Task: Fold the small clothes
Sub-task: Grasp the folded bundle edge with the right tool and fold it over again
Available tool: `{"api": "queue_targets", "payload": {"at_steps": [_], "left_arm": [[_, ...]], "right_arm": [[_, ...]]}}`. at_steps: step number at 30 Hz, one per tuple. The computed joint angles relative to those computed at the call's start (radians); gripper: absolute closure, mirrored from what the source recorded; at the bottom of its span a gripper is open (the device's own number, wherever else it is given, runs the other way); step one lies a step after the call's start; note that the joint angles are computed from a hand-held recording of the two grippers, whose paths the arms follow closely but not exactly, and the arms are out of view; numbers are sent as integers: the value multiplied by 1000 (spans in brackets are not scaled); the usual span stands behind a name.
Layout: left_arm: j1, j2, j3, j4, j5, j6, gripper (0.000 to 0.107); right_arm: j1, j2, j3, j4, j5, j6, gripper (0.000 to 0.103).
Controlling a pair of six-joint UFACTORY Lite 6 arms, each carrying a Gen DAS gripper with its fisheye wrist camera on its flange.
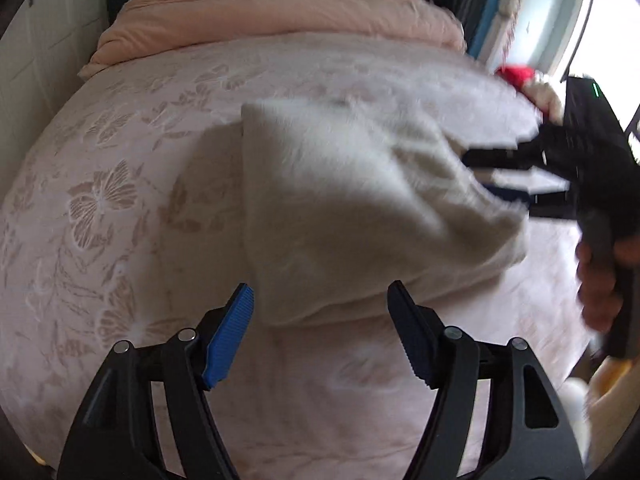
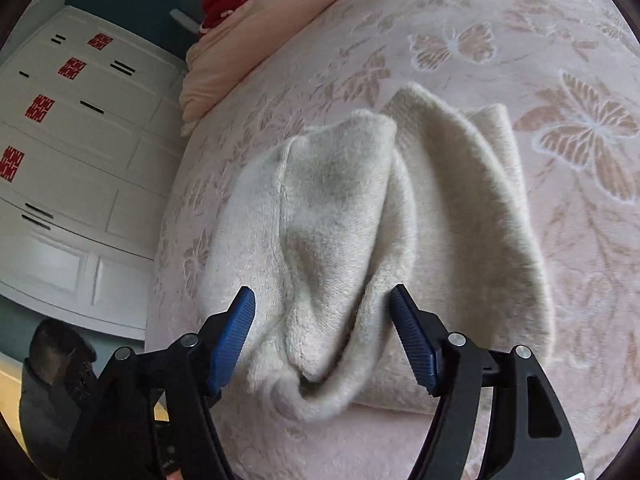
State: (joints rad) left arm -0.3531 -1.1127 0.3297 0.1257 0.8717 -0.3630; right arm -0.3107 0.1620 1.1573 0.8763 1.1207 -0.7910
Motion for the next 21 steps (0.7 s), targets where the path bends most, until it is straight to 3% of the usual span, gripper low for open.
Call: {"api": "queue_targets", "payload": {"at_steps": [1, 2, 3, 4, 5, 7, 11, 13, 14, 15, 17, 19, 20, 21], "left_arm": [[6, -5, -30, 23, -14, 7, 40], [34, -6, -65, 18, -50, 56, 41], [58, 8, -89, 10, -91, 94, 43], [77, 40, -96, -11, -114, 129, 60], [95, 114, -92, -29, -166, 163, 79], [170, 171, -22, -140, -175, 286, 85], [207, 169, 41, -268, -159, 392, 83], [120, 227, 22, -204, -218, 304, 82], [62, 252, 10, -147, -243, 214, 82], [34, 296, -5, -114, -280, 156, 82], [-8, 349, -28, -50, -313, 28, 80], [-8, 280, -22, -65, -266, 11, 77], [29, 223, -3, -122, -208, 65, 70], [63, 185, 11, -166, -165, 114, 68]], "right_arm": [[41, 8, -4, -11, -30, 33, 34], [77, 20, -2, -15, -56, 53, 46], [115, 13, -5, -18, -94, 72, 63], [141, 14, 9, -28, -108, 92, 85], [149, 17, 34, -20, -92, 102, 86], [127, -44, 79, 24, -60, 86, 87], [-45, -111, 186, 70, 54, 37, 90], [-68, -109, 146, -38, -31, 7, 93], [-49, -86, 106, -129, -117, 23, 102], [-40, -24, 48, -195, -205, 37, 102], [-67, 77, -6, -201, -256, 20, 103], [-144, 38, -23, -86, -176, -38, 100], [-159, -6, -20, -71, -152, -37, 91], [-181, -61, -20, -44, -116, -53, 89]]}}
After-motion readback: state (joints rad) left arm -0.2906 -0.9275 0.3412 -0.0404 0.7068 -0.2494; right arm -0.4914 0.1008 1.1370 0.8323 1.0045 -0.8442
